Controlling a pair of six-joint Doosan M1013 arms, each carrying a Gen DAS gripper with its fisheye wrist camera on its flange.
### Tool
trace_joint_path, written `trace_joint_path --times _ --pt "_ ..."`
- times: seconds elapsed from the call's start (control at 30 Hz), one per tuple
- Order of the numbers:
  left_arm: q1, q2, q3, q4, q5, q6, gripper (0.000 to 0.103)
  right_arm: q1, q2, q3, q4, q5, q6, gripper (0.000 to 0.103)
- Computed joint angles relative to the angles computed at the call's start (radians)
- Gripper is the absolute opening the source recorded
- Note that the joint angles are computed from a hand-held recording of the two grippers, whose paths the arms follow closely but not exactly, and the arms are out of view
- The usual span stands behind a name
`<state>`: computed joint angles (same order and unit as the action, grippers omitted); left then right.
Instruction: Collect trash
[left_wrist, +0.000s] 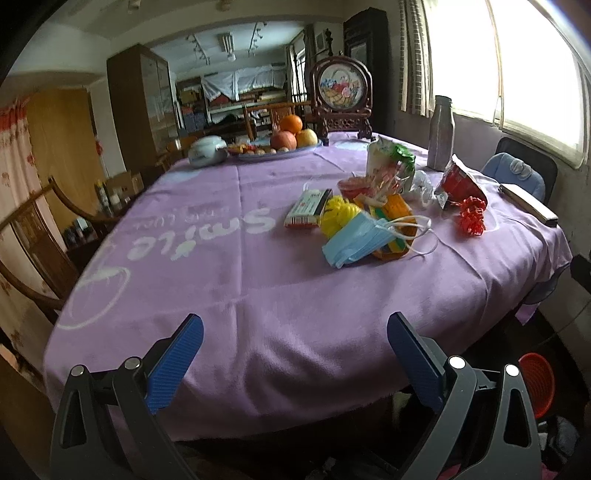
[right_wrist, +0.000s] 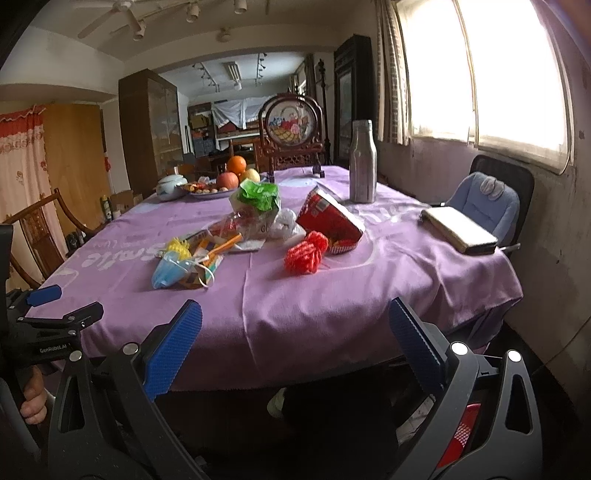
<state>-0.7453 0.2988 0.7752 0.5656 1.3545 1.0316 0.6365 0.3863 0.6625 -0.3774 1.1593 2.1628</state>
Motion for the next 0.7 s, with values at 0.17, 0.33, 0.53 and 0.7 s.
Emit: trace_joint_path --times 0.17,0.33,0.53,0.7 --pt "0.040 0.020 -0.024 -0.068 0.005 0.001 0.097 -0.010 -0.016 0.080 -0.029 -0.133 0.049 0.096" --pt "0.082 0.082 -0.111 -0.186 0.002 0.099 0.097 -0.033 -0.004 0.098 -0.007 -0.179 0.040 0.096" --pt "0.103 0.196 -0.284 -0.297 0.028 0.218 0.097 -0.062 0.001 0.113 0.023 -0.239 -0.010 0.096" --pt "0.113 0.337 -0.523 -0.320 0.152 0.271 0.087 -0.097 0.040 0.049 0.155 -0.244 -0.066 0.096"
